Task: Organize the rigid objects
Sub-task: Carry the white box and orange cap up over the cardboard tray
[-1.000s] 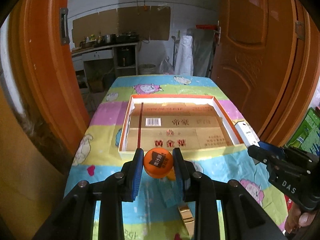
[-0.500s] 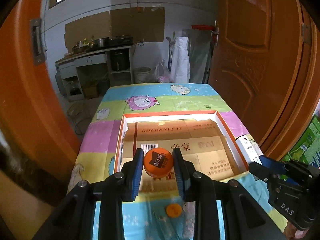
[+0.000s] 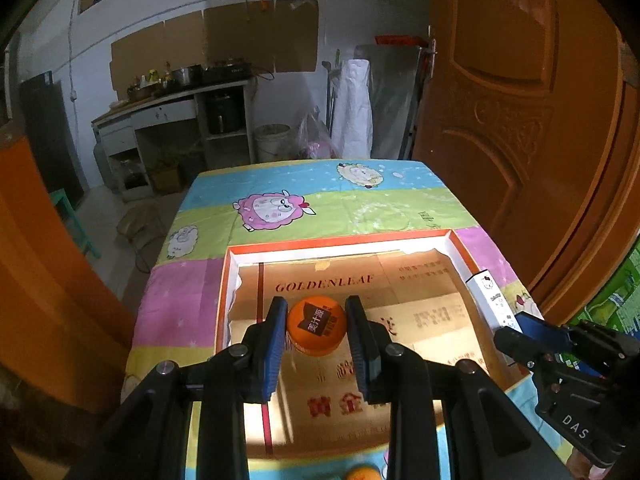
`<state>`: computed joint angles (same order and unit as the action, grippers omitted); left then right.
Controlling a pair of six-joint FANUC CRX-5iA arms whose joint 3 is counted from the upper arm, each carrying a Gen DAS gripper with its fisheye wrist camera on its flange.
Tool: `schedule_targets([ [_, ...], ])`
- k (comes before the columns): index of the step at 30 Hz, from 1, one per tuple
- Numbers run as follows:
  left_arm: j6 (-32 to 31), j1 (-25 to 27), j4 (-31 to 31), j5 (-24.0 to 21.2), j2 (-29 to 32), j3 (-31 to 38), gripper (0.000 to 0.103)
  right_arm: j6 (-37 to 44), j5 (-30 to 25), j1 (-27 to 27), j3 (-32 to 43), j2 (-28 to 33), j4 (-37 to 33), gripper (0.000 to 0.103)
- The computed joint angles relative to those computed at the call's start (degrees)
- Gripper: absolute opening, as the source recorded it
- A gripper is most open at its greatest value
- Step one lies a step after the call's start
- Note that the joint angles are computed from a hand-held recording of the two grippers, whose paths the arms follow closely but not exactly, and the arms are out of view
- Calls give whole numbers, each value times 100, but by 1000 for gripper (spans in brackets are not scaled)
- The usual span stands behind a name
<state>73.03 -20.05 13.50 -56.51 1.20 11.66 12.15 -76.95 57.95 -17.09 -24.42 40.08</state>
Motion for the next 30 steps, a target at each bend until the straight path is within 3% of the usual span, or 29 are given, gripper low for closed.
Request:
schedule_targets([
  [13, 102, 25, 28, -256, 887, 587, 30, 824, 780, -1145, 240, 532, -801, 25],
  [30, 140, 21, -40, -382, 1266, 767, 30, 1148, 968, -1527, 308, 814, -1144, 25],
])
